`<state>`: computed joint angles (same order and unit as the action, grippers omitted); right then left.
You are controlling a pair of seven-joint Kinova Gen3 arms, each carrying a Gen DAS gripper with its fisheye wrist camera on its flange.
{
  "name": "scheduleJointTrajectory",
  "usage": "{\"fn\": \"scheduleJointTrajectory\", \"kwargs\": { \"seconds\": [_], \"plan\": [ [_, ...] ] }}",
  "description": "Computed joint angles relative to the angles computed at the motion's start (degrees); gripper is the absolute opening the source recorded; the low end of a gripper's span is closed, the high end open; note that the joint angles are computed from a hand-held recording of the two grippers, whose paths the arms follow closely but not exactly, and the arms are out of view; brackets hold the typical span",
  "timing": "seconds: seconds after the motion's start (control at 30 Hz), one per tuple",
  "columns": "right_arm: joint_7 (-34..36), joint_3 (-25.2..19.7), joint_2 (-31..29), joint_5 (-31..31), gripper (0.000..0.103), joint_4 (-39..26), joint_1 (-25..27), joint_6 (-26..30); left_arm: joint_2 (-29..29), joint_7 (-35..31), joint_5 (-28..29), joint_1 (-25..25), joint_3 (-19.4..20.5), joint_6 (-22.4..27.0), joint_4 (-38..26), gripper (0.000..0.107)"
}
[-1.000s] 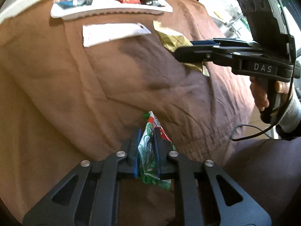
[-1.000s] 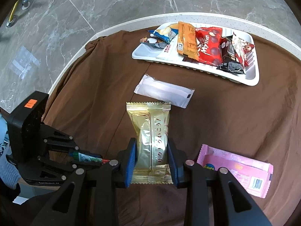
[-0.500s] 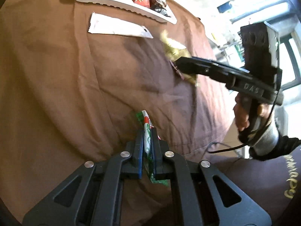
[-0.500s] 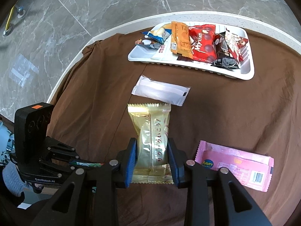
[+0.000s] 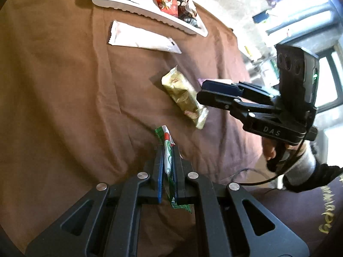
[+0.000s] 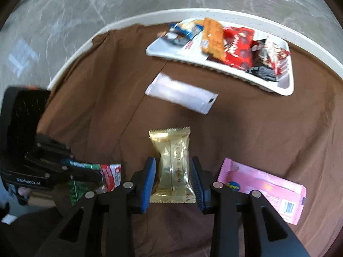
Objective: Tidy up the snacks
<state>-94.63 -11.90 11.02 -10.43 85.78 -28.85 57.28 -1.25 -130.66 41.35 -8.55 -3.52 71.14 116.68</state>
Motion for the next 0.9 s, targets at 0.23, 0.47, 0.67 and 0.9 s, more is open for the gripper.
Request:
{"fn": "scheduleJointTrajectory", "kwargs": {
  "seconds": [0.23, 0.47, 0.67, 0.9],
  "plan": [
    [-1.5, -0.3, 1.8, 6.4, 0.043, -0.8, -3.6, 1.0, -2.5, 3.6, -9.0, 4.7, 3.4, -4.7, -0.8, 0.007],
    [-0.4, -0.4, 2.1, 7.2, 0.043, -0.5, -4.3, 1.4, -5.8, 6.7, -20.0, 10.5, 6.1, -7.0, -1.9, 0.013],
    [-0.4, -0.3, 1.8, 7.2, 0.043, -0.3, -4.4, 1.4, -6.6, 6.8, -21.2, 12.9, 5.8, -6.6, -2.2, 0.04],
    [-0.7, -0.3, 1.9, 7.3, 0.043, -0.3, -4.6, 1.1, -6.6, 8.7, -21.8, 15.2, 7.3, -6.7, -3.3, 0.047]
  ]
}}
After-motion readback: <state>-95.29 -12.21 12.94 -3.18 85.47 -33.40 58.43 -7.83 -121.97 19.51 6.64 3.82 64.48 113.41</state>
